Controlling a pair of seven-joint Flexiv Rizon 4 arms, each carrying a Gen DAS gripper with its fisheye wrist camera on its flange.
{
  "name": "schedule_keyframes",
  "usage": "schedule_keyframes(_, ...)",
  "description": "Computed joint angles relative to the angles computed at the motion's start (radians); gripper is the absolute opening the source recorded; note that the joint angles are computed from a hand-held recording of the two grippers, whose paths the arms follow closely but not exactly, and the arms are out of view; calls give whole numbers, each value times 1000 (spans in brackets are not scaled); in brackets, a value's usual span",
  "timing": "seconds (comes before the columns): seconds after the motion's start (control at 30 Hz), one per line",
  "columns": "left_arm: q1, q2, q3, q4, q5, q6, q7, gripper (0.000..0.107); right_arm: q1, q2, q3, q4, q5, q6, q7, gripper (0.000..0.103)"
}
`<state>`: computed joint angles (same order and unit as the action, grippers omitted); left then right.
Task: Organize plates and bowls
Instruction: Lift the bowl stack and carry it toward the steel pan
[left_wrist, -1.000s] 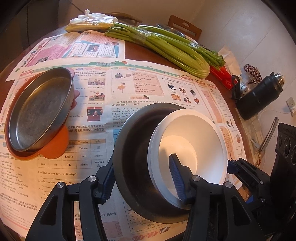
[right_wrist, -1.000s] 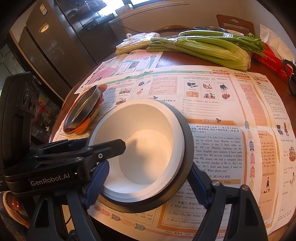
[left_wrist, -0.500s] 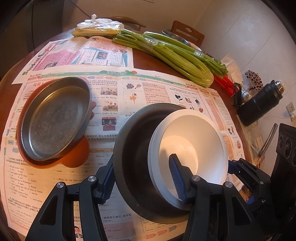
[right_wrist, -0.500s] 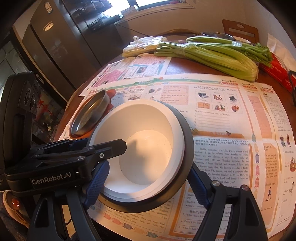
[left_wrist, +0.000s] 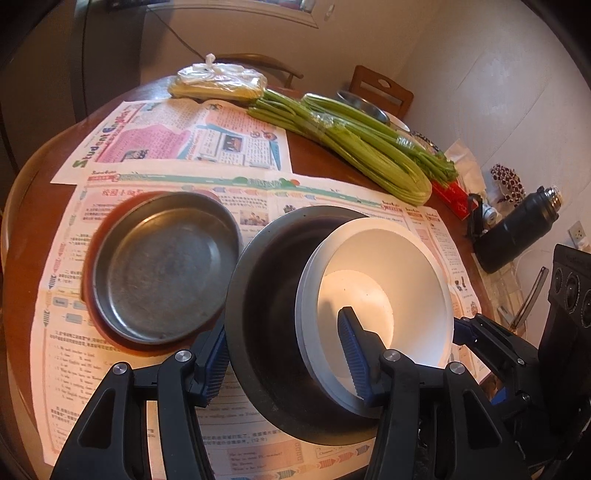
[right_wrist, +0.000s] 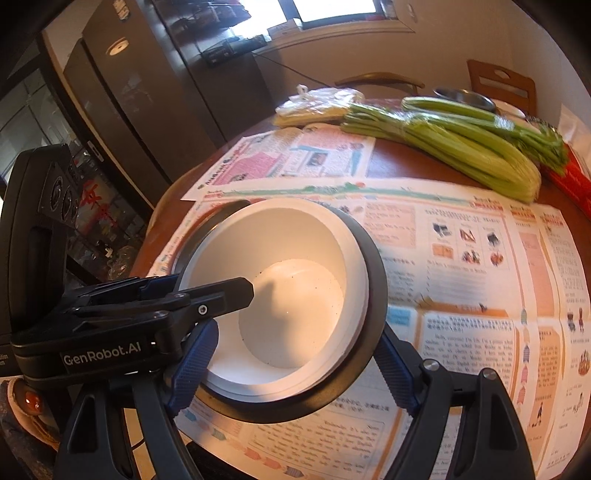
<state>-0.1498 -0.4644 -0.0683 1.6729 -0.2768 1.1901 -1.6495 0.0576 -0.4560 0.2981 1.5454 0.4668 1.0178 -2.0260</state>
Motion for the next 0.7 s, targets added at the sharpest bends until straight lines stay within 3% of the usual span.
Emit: schedule_keyframes(0.7,90,72,18,106,-58,94,-1,56,99,-69,24,-129,-57,-33,-5,83)
